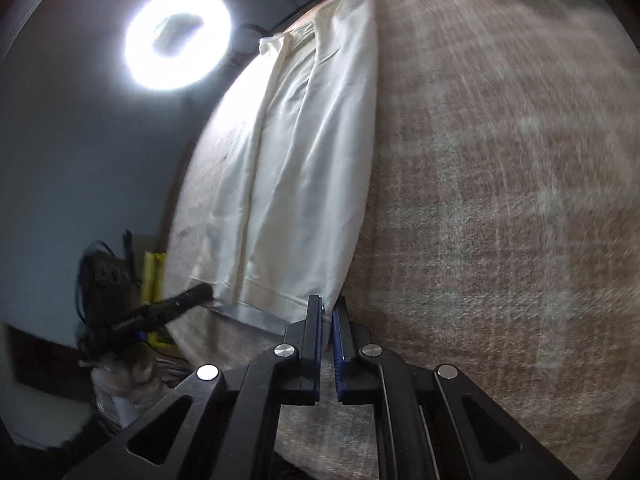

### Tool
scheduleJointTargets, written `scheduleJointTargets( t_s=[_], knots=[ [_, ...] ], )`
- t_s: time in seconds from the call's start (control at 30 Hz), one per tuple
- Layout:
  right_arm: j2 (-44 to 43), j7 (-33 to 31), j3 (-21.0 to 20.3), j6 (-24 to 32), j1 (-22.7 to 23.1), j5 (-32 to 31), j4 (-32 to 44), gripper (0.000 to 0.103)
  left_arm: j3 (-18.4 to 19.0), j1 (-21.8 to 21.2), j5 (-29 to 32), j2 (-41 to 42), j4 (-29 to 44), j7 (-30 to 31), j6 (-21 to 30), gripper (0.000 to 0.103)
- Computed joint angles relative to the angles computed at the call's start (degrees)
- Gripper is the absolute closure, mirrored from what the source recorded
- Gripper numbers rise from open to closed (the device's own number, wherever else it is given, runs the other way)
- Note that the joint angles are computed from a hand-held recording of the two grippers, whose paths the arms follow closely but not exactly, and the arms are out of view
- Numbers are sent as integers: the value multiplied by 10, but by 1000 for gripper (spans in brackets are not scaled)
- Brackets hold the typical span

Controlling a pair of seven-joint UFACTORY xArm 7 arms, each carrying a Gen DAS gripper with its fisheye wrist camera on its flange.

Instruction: Fold small clothes

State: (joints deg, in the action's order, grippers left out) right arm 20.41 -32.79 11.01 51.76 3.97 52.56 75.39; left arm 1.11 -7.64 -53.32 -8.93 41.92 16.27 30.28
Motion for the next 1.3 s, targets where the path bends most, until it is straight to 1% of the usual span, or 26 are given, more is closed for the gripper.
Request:
scheduleJointTargets(
  t_s=[0.17, 0.27, 0.43, 0.63, 0.73, 0.87, 0.97, 1.0, 1.07, 1.13, 1.17, 1.2, 1.23, 1.3],
  knots=[
    [7, -15, 1, 33, -21, 37, 27, 101, -1, 1, 11, 2, 26, -1, 6, 100],
    [18, -14, 2, 43, -25, 51, 56, 101, 1, 4, 13, 18, 58, 1, 14, 100],
    [48, 6, 4, 34, -20, 44, 111, 101, -3, 22, 23, 64, 126, -1, 21, 100],
    [118, 65, 14, 14, -9, -7, 215, 101, -20, 51, 54, 136, 208, -27, 20, 100],
    [162, 106, 17, 10, 3, -55, 279, 101, -31, 62, 79, 172, 239, -50, 18, 100],
    [205, 156, 23, 17, 14, -112, 344, 101, -45, 79, 92, 202, 260, -65, 18, 100],
    [221, 175, 28, 20, 12, -137, 364, 101, -56, 90, 84, 216, 271, -62, 17, 100],
    [237, 189, 28, 25, 17, -147, 388, 101, -59, 92, 85, 217, 272, -59, 11, 100],
    [246, 198, 32, 27, 16, -158, 400, 101, -62, 91, 95, 218, 275, -59, -1, 100],
    [250, 200, 36, 26, 15, -167, 407, 95, -61, 88, 119, 221, 282, -72, -4, 89],
    [250, 199, 36, 25, 16, -173, 408, 89, -60, 87, 131, 219, 282, -81, -9, 70],
    [252, 197, 37, 25, 16, -177, 412, 82, -62, 89, 128, 214, 277, -78, -19, 54],
    [248, 191, 39, 20, 13, -179, 408, 70, -66, 93, 117, 208, 272, -71, -29, 51],
    [227, 165, 45, 5, 4, -174, 380, 69, -66, 96, 114, 193, 261, -58, -35, 51]
  ],
)
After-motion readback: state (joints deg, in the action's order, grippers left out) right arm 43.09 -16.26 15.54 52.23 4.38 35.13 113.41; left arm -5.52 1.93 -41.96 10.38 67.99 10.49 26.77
